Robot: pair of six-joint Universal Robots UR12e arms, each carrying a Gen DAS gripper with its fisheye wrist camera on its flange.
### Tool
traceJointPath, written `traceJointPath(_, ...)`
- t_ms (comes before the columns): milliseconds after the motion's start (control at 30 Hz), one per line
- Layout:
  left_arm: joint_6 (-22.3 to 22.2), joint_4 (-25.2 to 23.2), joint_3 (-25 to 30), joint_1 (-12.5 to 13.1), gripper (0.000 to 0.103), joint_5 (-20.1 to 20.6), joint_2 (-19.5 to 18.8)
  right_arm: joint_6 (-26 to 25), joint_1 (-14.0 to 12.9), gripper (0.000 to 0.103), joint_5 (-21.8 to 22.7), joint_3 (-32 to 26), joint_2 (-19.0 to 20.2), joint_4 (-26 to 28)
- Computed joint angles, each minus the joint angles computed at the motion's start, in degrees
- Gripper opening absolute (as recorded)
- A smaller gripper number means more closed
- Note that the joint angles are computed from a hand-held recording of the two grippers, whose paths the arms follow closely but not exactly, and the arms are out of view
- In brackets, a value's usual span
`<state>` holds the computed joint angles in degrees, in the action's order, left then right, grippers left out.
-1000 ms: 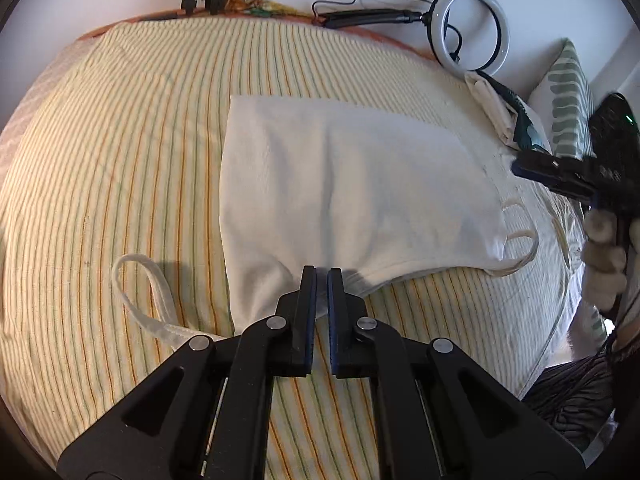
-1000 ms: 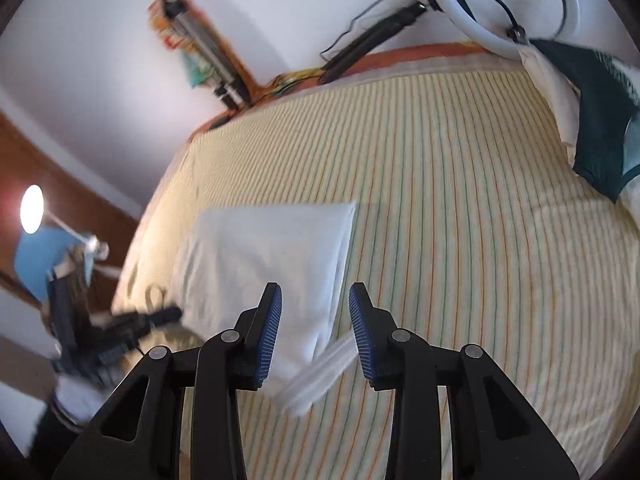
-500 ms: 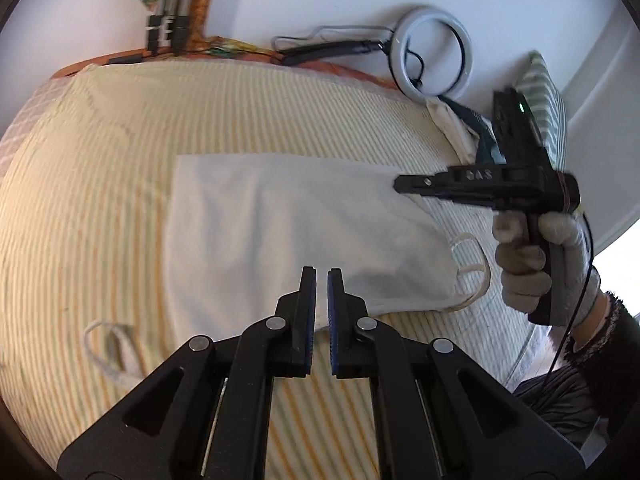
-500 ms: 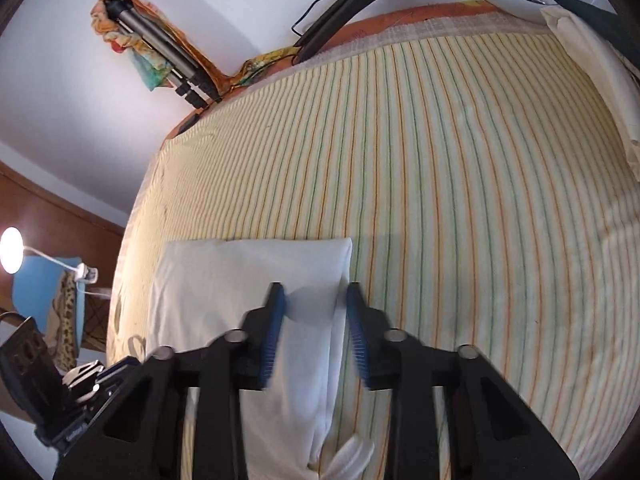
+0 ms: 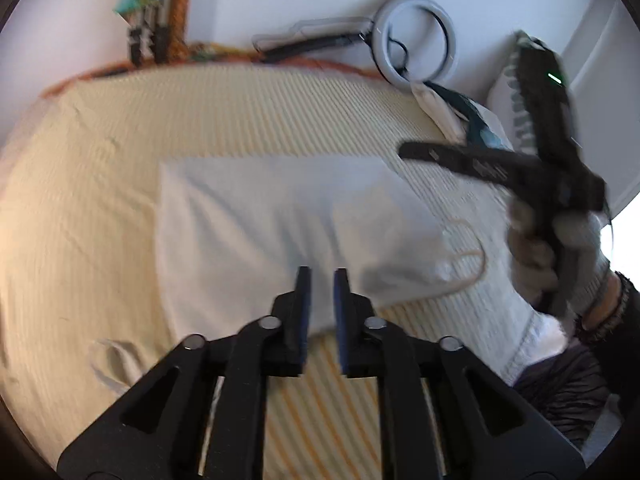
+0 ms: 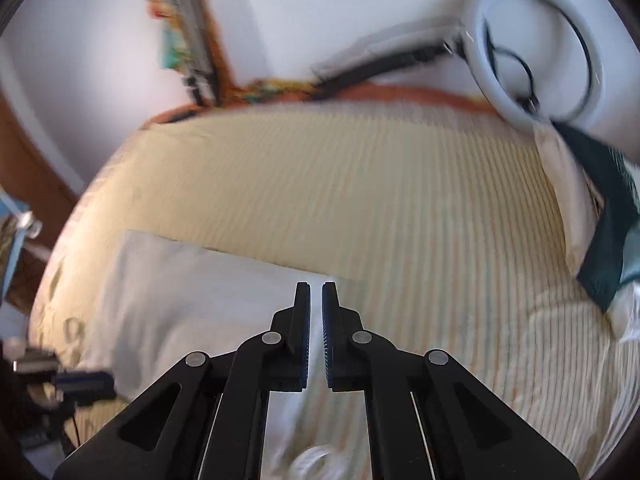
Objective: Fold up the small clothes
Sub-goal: 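Close both grippers on the bundle edge beside the strap loop, then lift the folded tank top with both grippers and carry it toward the pillow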
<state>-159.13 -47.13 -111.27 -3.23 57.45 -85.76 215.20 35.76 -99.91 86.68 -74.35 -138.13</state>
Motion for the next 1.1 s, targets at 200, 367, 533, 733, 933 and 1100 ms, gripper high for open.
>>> traceJointPath(200, -3.31, 1.43, -0.33, 0.01, 0.026, 7.81, -1.69, -6.7, 3.04, 0.005, -0.33, -1.1, 1.19, 4.55)
traceJointPath(367, 0.15, 1.76, -2.55, 0.64, 0.038, 8.81, -0.29, -5.71, 2.31, 0.005, 1.85, 4.23, -1.98, 2.45)
traceJointPath(533, -0.33, -0.6, -3.05, 3.04, 0.039, 6.2, 0.96, -1.6, 0.64, 0.028, 6.01, 7.15, -5.2, 3.68)
traceJointPath(733, -7.87, -3.78, -1.91, 7.52, 0.039, -4.48, -0.11, 8.0, -3.33, 0.028, 15.74, 12.33, -7.32, -7.19)
traceJointPath(933, -13.82, -7.42, 0.47, 8.62, 0.039, -10.45, -3.85, 14.98, -5.14, 0.028, 21.63, 14.95, -7.36, -13.62)
traceJointPath(1100, -14.66, -9.56, 1.58, 8.45, 0.039, -12.55, -5.48, 16.79, -5.39, 0.028, 23.48, 15.28, -6.9, -15.11)
